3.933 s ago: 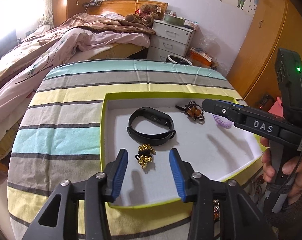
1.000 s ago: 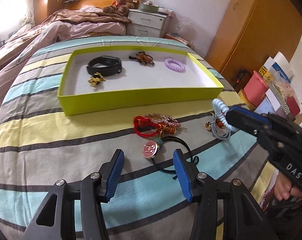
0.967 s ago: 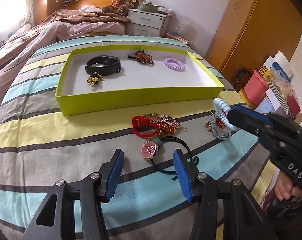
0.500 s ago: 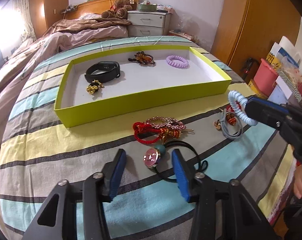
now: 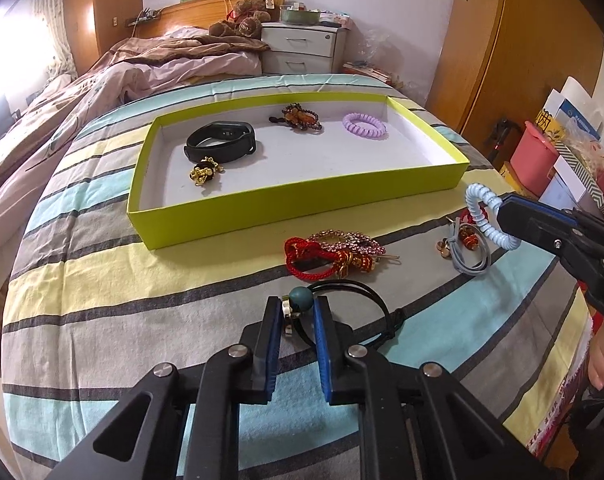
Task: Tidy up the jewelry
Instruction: 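Carry the blue hair tie and pendant hair tie with both tools into the green box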
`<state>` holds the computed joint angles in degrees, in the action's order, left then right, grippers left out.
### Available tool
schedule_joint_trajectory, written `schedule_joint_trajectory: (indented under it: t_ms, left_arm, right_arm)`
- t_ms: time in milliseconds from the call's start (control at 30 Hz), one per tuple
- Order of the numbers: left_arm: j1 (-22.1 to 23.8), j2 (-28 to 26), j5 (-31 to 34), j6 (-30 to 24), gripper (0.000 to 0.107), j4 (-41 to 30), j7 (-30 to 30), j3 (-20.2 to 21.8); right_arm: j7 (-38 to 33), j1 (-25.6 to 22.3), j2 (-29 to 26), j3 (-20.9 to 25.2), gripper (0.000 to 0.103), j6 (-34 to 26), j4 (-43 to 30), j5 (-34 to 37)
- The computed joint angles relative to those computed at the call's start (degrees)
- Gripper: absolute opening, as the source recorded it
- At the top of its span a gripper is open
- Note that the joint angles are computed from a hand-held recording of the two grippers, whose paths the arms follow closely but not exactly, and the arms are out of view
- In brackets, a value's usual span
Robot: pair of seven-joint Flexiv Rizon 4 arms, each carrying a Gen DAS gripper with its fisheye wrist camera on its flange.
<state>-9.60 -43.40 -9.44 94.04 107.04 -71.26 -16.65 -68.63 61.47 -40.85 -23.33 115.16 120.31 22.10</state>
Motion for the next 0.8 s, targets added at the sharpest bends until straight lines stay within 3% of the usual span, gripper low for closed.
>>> schedule_joint_trajectory:
  t_ms: [367,800]
  left_arm:
    - [6.51,1.73,1.58,4.05,0.016,3.41,-0.87,-6.49]
    - [9.87,1.85,2.92,3.78,0.016,1.16,-1.42,-9.82]
  right_arm:
    - [-0.07,1.30,0.48,-1.51,0.010,-0.02,0.39,0.95]
    - [0.24,2.38,0.58,-4.80,0.010,-1.47,-0.67,0.01]
